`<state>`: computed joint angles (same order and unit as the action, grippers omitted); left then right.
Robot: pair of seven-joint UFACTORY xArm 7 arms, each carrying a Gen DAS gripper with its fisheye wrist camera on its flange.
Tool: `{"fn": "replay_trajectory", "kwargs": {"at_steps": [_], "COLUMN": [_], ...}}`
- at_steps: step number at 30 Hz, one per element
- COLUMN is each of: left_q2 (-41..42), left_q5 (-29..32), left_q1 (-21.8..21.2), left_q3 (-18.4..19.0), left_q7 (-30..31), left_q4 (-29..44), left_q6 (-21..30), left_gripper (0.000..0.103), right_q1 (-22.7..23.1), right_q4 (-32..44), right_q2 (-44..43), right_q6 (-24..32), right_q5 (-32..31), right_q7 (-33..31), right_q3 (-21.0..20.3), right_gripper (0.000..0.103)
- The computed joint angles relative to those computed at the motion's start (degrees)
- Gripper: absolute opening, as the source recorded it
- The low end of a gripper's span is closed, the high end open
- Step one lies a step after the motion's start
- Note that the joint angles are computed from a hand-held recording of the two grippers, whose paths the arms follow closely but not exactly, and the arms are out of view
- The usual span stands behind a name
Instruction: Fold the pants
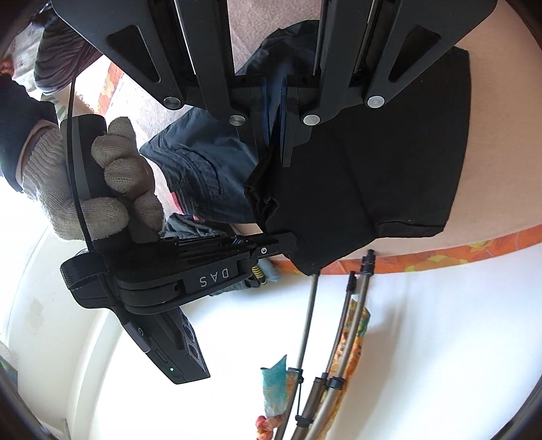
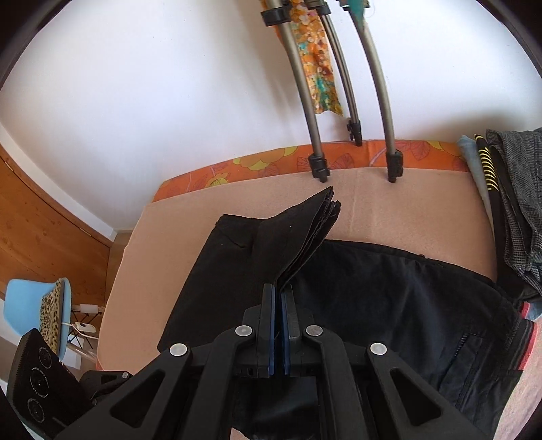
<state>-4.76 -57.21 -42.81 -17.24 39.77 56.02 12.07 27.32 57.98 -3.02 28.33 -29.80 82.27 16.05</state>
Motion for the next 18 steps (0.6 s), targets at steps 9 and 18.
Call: {"fn": "replay_trajectory", "kwargs": {"at_steps": [9,18], "left_q2": [8.09,13.29], "left_q5": [5.70,20.28], "left_q1": [-2.49,-1.92], "left_q3": [-6.61,-9.95], "left_q7": [-3.36,-13.77], "left_q4": [3.80,6.97], "left_q6": [-0.70,0.96], "left_gripper": [0.004,0.004], "right_q1": [-2.84,-7.76], "right_q4": [-22.02,-32.46], "right_q2": [-18.26,-26.30], "right_q6": [-1.42,-5.64], "right_q5": [6.76,10.26], "right_q7": [1.23,0.87], "right_q3": [2.46,7.25], "right_gripper": [0.001,0.001]}}
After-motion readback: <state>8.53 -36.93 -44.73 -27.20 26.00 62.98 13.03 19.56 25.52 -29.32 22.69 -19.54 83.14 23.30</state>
